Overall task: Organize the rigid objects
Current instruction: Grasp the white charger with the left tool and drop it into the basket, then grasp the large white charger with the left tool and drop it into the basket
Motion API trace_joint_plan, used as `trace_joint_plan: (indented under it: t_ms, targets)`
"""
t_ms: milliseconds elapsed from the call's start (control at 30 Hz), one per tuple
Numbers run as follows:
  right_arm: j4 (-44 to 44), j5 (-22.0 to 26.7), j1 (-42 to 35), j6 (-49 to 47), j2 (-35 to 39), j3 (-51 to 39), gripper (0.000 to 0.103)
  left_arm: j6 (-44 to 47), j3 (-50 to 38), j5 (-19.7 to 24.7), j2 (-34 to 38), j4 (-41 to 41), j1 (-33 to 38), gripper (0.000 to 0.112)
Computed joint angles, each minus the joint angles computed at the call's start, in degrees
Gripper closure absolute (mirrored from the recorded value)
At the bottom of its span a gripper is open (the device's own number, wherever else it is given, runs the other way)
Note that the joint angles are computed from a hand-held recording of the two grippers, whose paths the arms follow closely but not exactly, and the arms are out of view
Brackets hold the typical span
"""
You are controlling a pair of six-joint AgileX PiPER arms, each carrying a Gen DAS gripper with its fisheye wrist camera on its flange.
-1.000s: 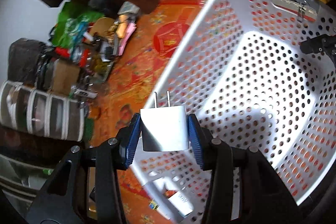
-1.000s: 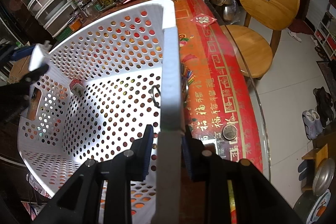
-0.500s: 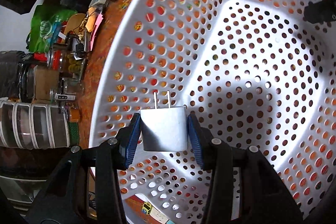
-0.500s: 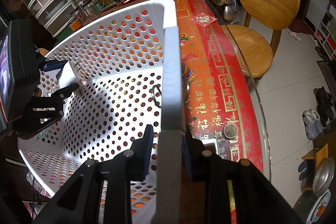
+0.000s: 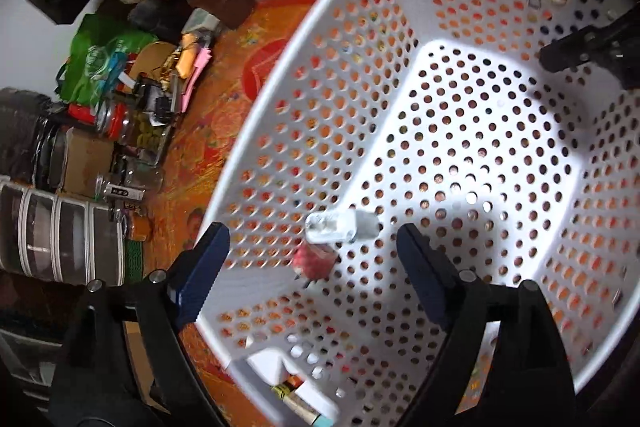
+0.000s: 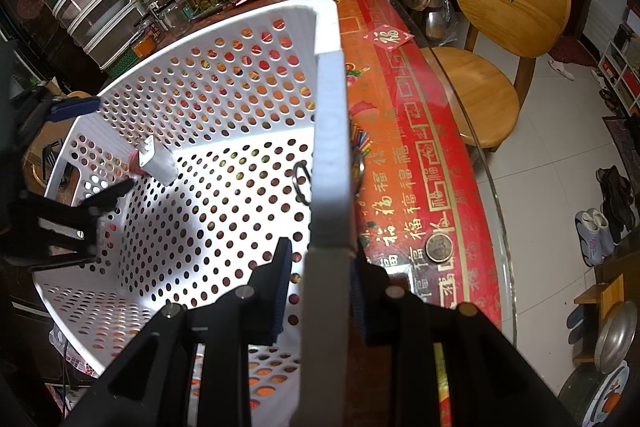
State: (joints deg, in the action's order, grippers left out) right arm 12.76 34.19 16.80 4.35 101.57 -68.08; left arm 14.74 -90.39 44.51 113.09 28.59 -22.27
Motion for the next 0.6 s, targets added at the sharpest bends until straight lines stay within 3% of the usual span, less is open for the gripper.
trace_joint_plan:
  t_ms: [167,333,500,600]
  targets:
    - [-0.2,-0.1,0.1,0.2,-0.2,0.1,0.076,4.6,8.9,-3.5,-12.2,-5.7,5.2,0.026]
    - [-0.2,0.0,0.1,0.2,-0.2,0.1,0.076,16.1,5.9,0.0,-19.6,-19.7,16.6,0.01]
    - [0.4,-0.4,0.0,-0.4,-0.5,0.6,0.076,21.4,-3.6,7.9,-15.1,-29.0,28.8,0.01]
    - [0.2,-0.4,0.0,-0.3,-0.7,0.7,0.076,18.9,-8.6,11.5,-7.3,-27.3,32.5,0.01]
